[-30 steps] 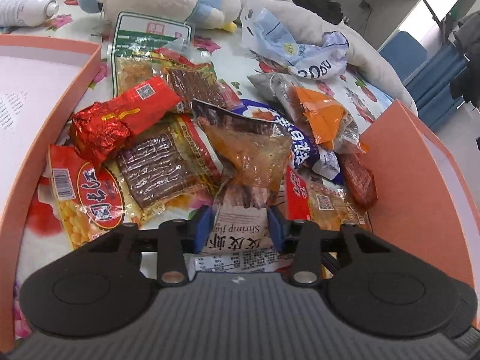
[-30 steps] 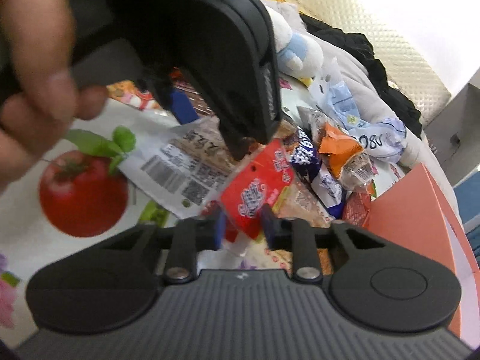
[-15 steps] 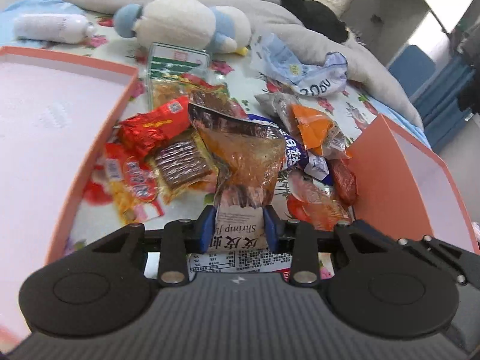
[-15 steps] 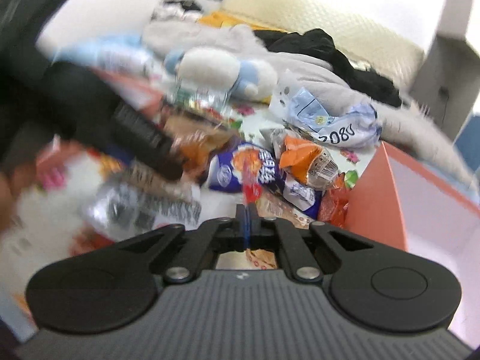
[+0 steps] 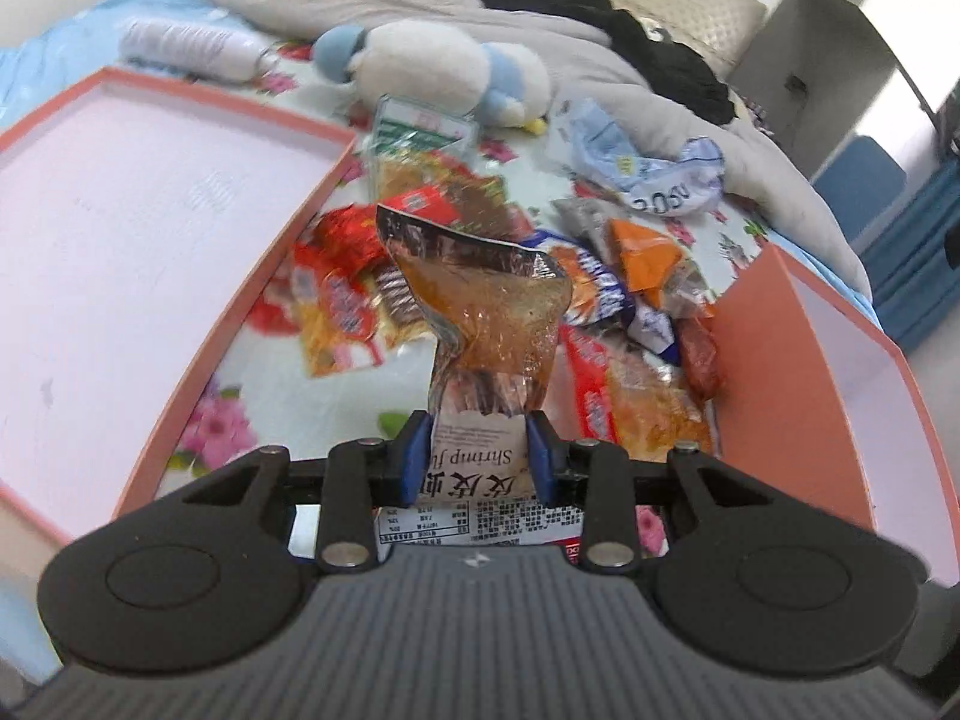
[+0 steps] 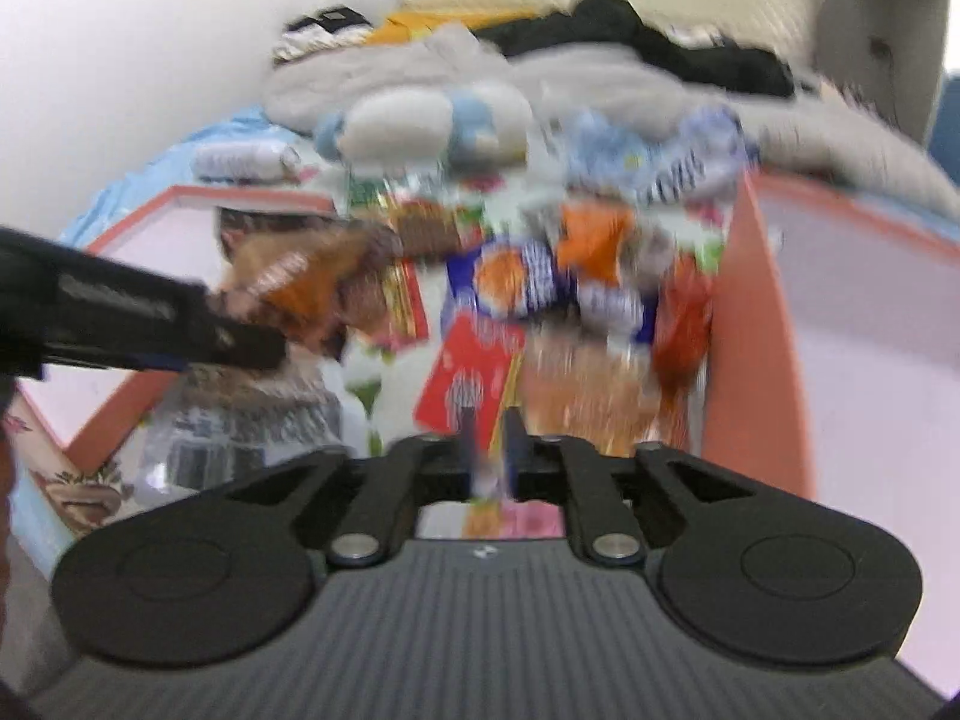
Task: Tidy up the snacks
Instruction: 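Lift shrimp packet with left tool while right tool grasps clear red-labelled meat packet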
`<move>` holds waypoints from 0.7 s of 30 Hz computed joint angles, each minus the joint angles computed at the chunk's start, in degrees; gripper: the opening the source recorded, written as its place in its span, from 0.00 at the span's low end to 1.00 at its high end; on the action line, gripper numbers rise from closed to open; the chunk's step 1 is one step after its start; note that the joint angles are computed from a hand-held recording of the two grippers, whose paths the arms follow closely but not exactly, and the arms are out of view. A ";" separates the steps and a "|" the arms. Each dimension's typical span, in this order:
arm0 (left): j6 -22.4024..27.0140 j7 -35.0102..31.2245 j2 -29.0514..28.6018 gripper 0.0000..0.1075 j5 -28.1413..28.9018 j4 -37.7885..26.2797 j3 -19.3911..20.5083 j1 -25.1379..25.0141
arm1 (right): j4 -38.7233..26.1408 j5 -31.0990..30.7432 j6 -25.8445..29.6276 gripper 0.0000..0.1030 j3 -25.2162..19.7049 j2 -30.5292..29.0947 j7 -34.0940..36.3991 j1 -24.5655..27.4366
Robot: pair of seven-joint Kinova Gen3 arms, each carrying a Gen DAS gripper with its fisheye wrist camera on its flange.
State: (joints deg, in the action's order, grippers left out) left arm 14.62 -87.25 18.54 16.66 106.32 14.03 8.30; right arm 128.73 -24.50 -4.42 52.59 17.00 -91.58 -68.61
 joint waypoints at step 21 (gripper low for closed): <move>-1.52 -4.55 -1.45 0.36 2.99 4.53 3.21 -4.37 | -15.34 -1.60 11.03 0.56 6.98 25.79 -18.10 4.10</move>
